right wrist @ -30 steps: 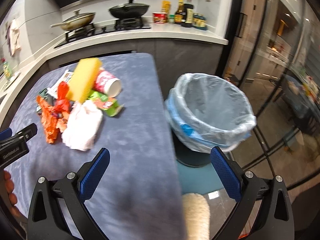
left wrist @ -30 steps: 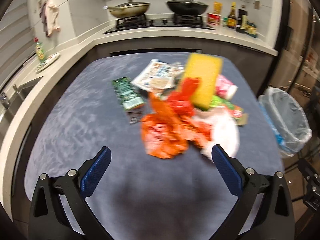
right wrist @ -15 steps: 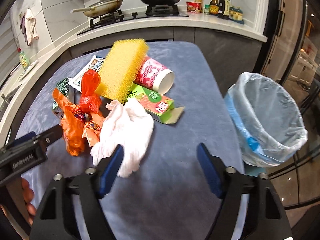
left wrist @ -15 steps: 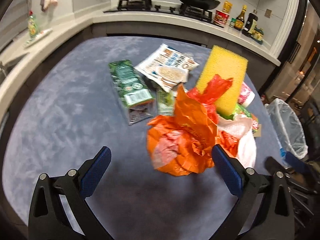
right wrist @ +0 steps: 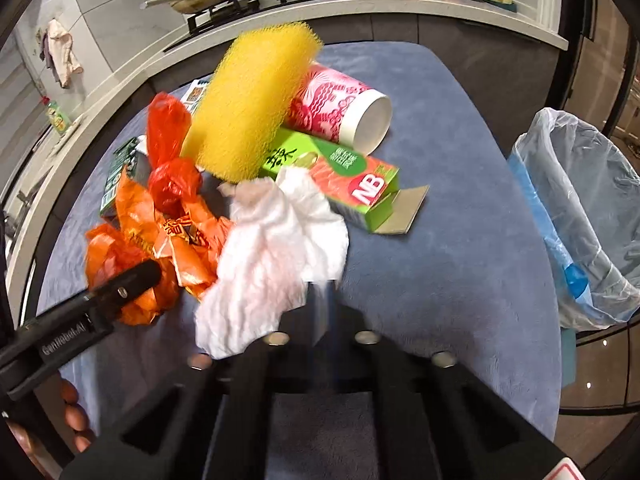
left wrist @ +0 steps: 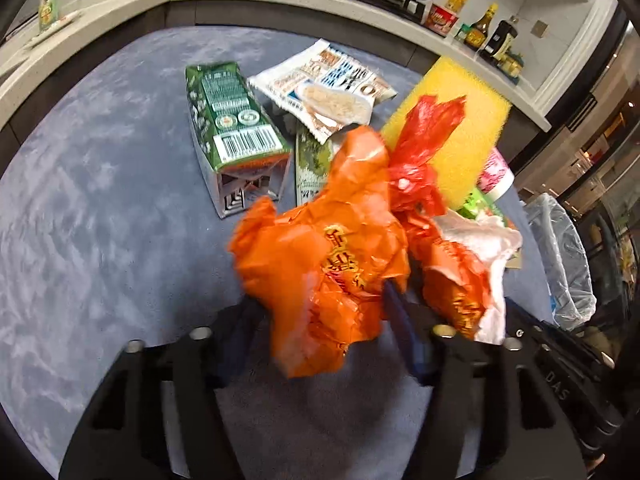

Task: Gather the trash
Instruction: 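Grasp the orange plastic bag with the left tool while the right tool grasps the white tissue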

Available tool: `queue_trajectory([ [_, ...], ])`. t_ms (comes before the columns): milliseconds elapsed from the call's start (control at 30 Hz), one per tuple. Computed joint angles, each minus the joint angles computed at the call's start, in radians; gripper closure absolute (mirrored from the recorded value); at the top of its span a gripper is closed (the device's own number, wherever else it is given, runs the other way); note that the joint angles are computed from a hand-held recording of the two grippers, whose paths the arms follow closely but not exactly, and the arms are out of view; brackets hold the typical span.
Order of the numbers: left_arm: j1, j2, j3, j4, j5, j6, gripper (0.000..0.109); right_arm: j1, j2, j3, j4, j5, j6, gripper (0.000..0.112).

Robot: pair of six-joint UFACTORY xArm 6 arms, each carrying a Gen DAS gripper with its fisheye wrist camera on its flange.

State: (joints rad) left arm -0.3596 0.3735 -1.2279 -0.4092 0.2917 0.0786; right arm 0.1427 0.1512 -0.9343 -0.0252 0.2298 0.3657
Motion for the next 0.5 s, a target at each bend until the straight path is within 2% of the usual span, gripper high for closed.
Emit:
queue_trajectory([
  [33,0.000,-0.011,0.009,-0.012,-0.001,0.021,0.068,0.002,-0.015,0.017,0.005,-0.013,-0.006,0.110],
  [133,0.002,-0.047,0.041,-0.042,-0.001,0.071,0.078,-0.002,-0.070,0.064,-0.081,-0.038,0.049,0.110],
  [167,0.003,-0.063,0.059,-0.047,-0.004,0.077,0.089,-0.003,-0.090,0.079,-0.100,-0.042,0.062,0.110],
  [300,0.004,-0.108,0.110,-0.064,-0.015,0.086,0.091,-0.004,-0.156,0.130,-0.055,-0.052,0.026,0.110],
  [367,0.004,-0.138,0.142,-0.061,-0.029,0.082,0.092,-0.008,-0.168,0.135,-0.102,-0.051,0.058,0.107],
  [433,0.003,-0.170,0.177,-0.058,-0.043,0.083,0.092,-0.006,-0.166,0.129,-0.070,-0.042,0.030,0.088],
  [467,0.003,-0.185,0.193,-0.037,-0.052,0.071,0.092,-0.002,-0.162,0.125,-0.038,-0.041,0.005,0.059],
  [500,0.002,-0.196,0.205,-0.009,-0.059,0.053,0.092,-0.001,-0.160,0.129,-0.016,-0.060,-0.004,0.048],
])
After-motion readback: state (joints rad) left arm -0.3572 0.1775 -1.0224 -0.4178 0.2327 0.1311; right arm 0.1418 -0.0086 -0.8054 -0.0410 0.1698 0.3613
